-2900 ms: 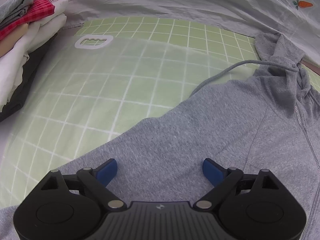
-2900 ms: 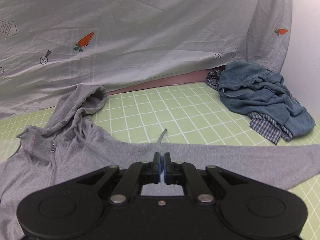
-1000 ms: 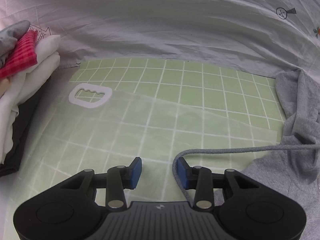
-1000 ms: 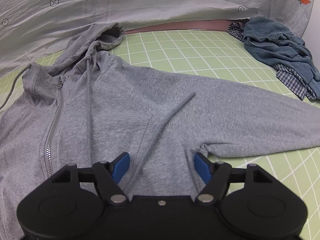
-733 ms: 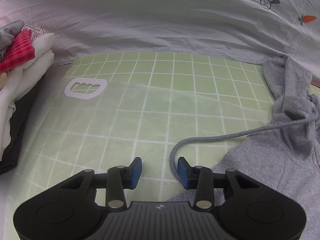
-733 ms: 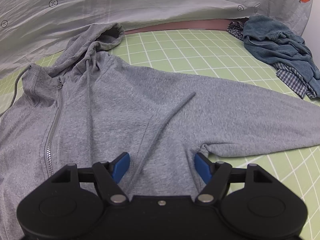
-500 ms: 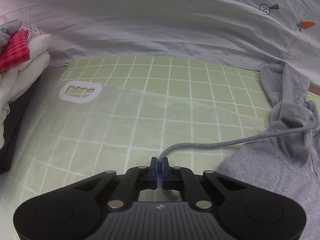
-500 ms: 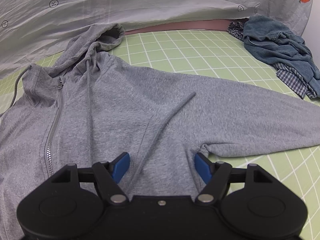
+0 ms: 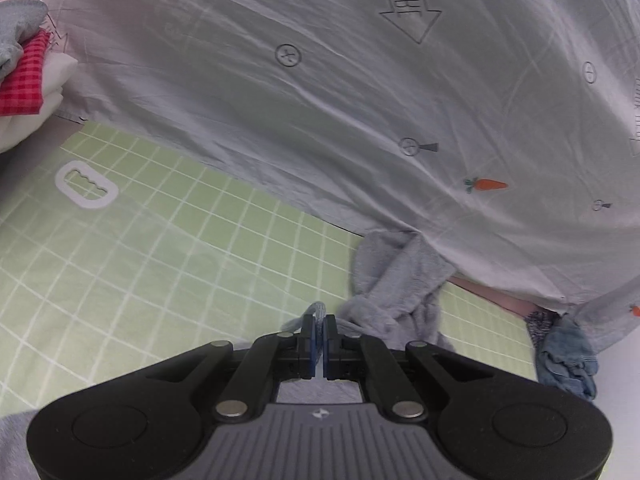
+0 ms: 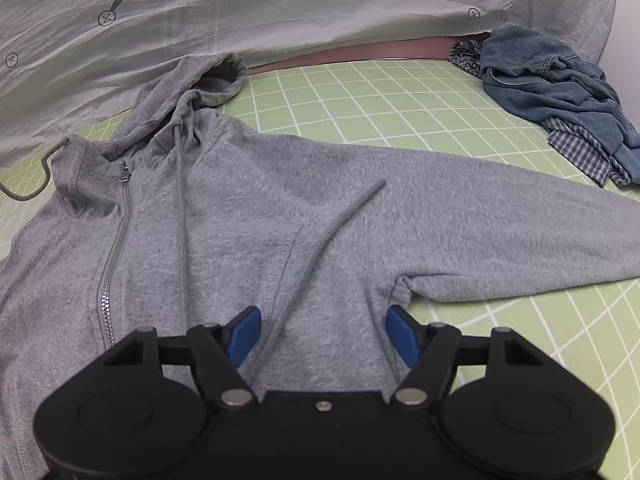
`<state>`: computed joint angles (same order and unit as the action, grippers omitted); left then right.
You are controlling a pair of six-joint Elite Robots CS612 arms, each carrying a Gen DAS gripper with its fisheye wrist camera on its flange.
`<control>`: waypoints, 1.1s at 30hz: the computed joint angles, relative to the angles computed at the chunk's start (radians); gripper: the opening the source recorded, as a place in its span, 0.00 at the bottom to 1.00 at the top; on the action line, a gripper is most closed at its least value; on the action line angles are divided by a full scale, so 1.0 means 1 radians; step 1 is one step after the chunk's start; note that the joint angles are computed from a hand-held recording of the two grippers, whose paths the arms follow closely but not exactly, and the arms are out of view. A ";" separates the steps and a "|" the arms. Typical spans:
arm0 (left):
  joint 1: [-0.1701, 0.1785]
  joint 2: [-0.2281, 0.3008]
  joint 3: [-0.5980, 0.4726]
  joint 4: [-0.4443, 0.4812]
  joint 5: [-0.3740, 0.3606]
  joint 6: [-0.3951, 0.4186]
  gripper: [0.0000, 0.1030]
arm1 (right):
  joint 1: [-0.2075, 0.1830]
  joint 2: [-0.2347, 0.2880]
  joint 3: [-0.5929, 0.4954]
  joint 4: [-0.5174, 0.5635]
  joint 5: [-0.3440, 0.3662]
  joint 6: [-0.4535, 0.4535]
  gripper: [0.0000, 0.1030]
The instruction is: Fold clothes
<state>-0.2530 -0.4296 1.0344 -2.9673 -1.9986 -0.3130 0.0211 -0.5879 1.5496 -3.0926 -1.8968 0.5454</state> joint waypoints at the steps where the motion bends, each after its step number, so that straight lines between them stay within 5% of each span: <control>1: -0.003 -0.013 0.022 -0.007 -0.037 0.000 0.03 | 0.000 -0.004 0.008 -0.009 0.003 0.008 0.67; 4: -0.018 -0.043 0.082 -0.018 -0.111 0.007 0.03 | 0.000 -0.015 0.035 -0.041 0.006 0.022 0.67; 10: -0.047 -0.102 0.197 0.113 -0.111 0.123 0.05 | 0.004 -0.038 0.089 -0.091 0.007 0.020 0.67; 24: 0.004 -0.193 0.431 0.072 0.082 0.176 0.25 | 0.010 -0.083 0.218 -0.166 -0.005 0.077 0.66; 33: 0.026 -0.201 0.502 0.086 0.034 0.125 0.39 | 0.019 -0.121 0.310 -0.211 0.017 0.078 0.60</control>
